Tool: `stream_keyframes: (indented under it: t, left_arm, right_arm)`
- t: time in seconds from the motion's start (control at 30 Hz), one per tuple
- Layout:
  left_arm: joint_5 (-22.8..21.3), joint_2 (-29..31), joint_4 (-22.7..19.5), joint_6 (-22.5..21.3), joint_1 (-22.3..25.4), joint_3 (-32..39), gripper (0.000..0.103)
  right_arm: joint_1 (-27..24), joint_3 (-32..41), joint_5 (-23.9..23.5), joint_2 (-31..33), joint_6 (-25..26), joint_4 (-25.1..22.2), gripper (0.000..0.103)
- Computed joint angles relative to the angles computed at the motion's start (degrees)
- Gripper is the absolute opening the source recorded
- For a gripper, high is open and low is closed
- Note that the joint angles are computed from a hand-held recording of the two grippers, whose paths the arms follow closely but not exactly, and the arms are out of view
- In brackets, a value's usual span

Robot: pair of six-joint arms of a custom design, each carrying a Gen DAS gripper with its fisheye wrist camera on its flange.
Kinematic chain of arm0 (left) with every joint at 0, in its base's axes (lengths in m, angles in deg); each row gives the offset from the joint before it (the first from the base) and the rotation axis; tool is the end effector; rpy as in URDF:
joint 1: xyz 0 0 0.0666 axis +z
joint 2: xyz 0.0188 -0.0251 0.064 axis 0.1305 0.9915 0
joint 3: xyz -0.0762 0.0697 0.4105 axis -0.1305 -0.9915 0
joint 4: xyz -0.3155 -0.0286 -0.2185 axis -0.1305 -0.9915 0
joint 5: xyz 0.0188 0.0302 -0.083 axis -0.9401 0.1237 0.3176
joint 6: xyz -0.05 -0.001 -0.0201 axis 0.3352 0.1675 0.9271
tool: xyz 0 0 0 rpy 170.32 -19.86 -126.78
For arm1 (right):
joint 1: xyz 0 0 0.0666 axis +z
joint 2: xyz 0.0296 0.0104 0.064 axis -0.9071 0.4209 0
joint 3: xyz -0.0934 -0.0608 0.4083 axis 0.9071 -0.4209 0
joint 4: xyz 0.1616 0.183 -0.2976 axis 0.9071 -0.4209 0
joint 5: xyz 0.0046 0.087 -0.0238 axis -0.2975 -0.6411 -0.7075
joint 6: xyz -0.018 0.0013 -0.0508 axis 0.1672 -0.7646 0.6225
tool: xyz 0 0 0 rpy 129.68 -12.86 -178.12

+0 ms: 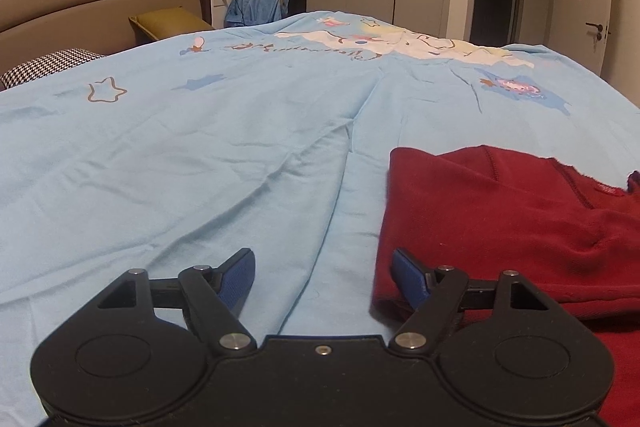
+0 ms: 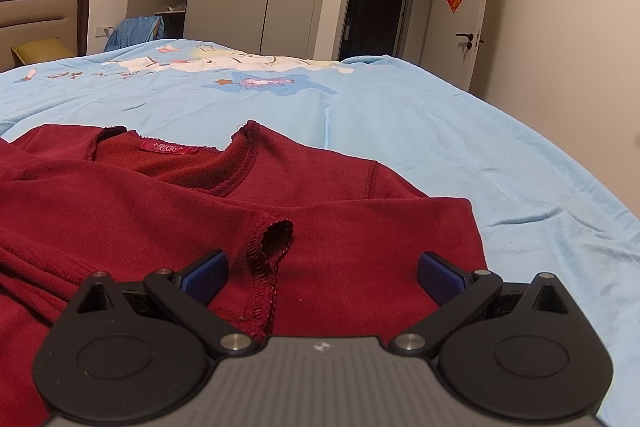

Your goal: Fold small clothes

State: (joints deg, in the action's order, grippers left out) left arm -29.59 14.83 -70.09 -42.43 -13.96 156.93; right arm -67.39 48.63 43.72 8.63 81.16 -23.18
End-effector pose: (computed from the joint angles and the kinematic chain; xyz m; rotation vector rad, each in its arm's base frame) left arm 0.4783 -0.1770 0.4673 -0.0381 2.1740 -0.0214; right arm 0.4550 -0.0281 0.4196 0.2083 2.0458 -0.3021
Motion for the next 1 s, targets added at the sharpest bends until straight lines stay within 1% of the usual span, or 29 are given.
stream_keyframes:
  t: [0.03,0.13,0.17,0.23,0.3,0.37,0.47,0.53,0.67,0.77,0.9,1.0]
  left_arm:
    - [0.6,-0.9,0.0,0.2,0.0,-0.5,0.086]
    - [2.6,-4.2,0.2,0.0,-0.3,-2.6,0.094]
    - [3.2,-5.5,0.2,-0.5,-0.5,-3.4,0.095]
    - [4.2,-8.0,0.3,-1.6,-1.3,-5.3,0.1]
    - [5.2,-10.4,-0.1,-2.5,-2.2,-7.2,0.101]
    - [6.0,-13.0,-0.9,-3.2,-3.5,-9.3,0.102]
    - [5.8,-16.6,-2.5,-3.4,-5.8,-12.3,0.102]
    - [6.1,-19.2,-3.4,-2.6,-7.2,-14.7,0.102]
    - [6.7,-23.5,-7.1,0.0,-8.7,-18.4,0.102]
    - [6.7,-26.4,-10.2,2.0,-9.6,-20.5,0.102]
    - [6.6,-29.8,-12.8,3.7,-10.6,-22.7,0.102]
    - [7.5,-31.2,-14.9,5.8,-10.8,-23.2,0.102]
  right_arm:
    - [-0.4,0.4,-0.9,0.0,-0.4,-0.8,0.103]
    - [-1.6,1.0,-4.4,-0.9,-1.8,-3.5,0.103]
    - [-1.8,1.0,-5.0,-1.5,-1.9,-4.5,0.103]
    - [-1.6,0.3,-5.2,-3.3,-1.5,-6.2,0.103]
    - [-1.2,-1.4,-5.1,-5.9,-0.4,-6.6,0.103]
    - [-0.8,-2.7,-5.6,-8.6,0.6,-8.9,0.103]
    - [-0.3,-5.4,-6.0,-13.3,1.5,-12.2,0.103]
    - [-0.1,-7.3,-6.3,-16.7,1.4,-15.0,0.103]
    - [-0.6,-11.4,-7.7,-24.4,-0.4,-19.2,0.103]
    - [-1.3,-13.2,-9.2,-29.8,-2.4,-24.3,0.103]
    - [-3.2,-15.2,-14.7,-37.4,-5.3,-31.1,0.103]
    - [-2.5,-16.1,-16.9,-42.4,-7.5,-35.0,0.103]
